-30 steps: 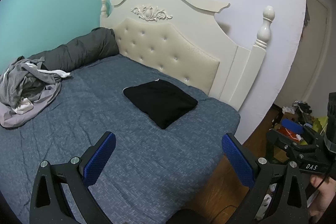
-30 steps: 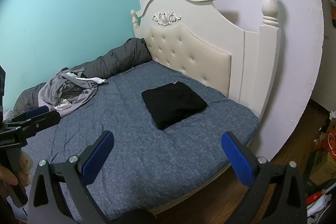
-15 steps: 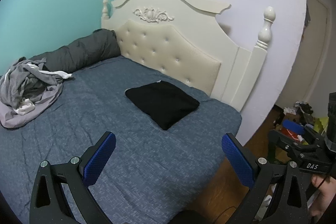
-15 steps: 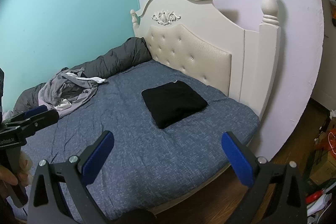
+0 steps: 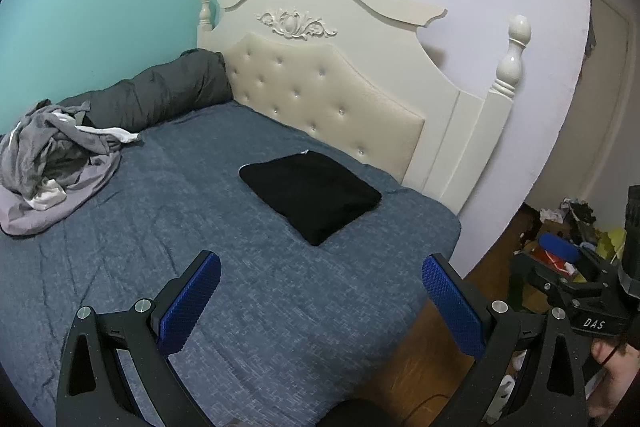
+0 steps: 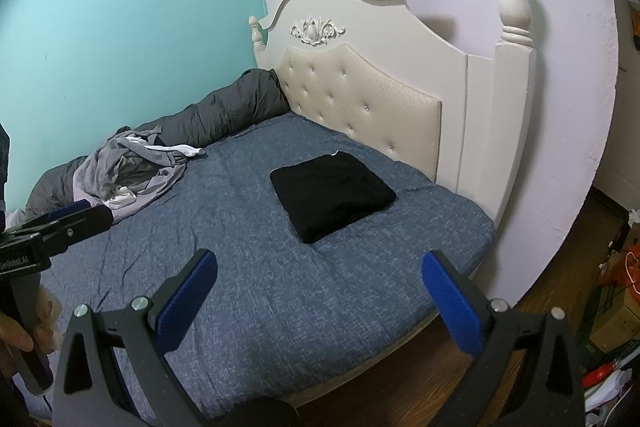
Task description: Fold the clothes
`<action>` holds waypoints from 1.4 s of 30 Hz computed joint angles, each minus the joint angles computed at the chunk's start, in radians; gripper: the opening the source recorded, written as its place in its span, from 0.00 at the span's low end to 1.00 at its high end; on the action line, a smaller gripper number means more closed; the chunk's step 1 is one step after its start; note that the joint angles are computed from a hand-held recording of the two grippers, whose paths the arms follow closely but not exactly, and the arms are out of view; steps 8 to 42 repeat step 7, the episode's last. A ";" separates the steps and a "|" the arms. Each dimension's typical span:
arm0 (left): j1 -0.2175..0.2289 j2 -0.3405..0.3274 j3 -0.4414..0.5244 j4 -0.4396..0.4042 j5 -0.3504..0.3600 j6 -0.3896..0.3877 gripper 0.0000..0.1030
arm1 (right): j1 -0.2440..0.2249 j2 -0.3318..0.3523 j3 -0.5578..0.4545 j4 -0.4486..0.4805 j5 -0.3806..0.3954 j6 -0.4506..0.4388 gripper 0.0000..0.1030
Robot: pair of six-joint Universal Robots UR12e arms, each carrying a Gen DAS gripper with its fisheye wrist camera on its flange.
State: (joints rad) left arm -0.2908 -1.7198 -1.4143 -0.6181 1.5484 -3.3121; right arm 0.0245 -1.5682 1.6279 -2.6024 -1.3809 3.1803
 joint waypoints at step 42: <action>-0.001 0.000 -0.004 0.008 -0.001 0.006 1.00 | 0.000 0.002 -0.003 -0.003 -0.002 0.004 1.00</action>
